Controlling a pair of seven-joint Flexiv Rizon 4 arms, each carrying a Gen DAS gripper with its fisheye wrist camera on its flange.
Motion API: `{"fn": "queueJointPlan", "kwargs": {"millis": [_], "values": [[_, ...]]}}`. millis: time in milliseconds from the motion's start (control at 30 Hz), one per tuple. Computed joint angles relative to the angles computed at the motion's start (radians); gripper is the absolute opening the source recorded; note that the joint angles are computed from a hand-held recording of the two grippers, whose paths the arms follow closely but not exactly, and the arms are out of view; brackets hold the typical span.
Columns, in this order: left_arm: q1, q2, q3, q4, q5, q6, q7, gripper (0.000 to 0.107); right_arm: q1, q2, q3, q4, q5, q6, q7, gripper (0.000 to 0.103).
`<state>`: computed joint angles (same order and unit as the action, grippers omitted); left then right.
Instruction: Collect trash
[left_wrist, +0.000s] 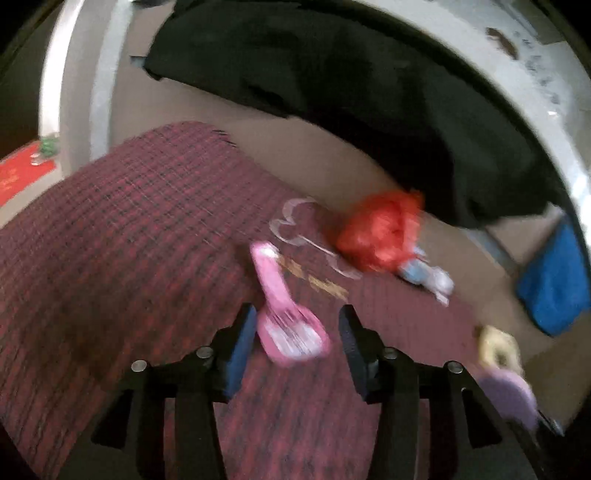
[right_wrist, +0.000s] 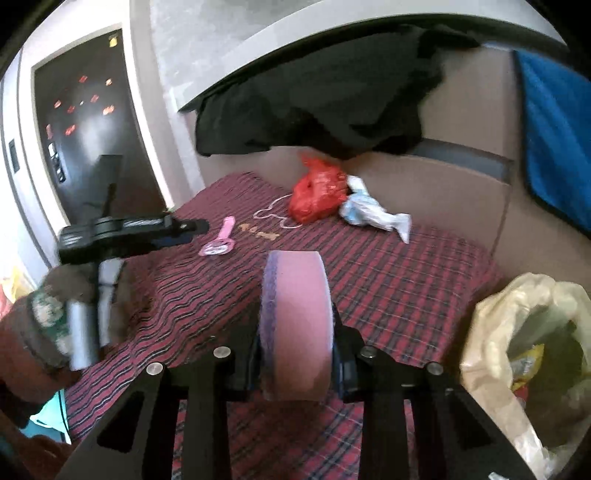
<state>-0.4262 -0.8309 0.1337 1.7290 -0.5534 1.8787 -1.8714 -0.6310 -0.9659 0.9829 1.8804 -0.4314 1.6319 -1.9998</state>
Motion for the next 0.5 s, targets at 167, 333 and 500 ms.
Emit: {"fn": "queueJointPlan", "kwargs": {"millis": [167,333,500], "values": [[0.040,-0.030,-0.015,-0.063,0.014,-0.126,-0.031,0.048,-0.018,-0.022,0.003,-0.018,0.016,-0.013,0.003,0.028],[-0.092,-0.071,0.155,-0.123,0.054,-0.212,-0.097,0.048,0.010,-0.032,-0.029,-0.054,0.039,-0.002,0.026,0.028],[-0.196,-0.114,0.321,-0.193,0.066,-0.342,-0.231,0.046,0.044,-0.011,-0.071,-0.049,0.042,0.039,0.045,0.028]]}}
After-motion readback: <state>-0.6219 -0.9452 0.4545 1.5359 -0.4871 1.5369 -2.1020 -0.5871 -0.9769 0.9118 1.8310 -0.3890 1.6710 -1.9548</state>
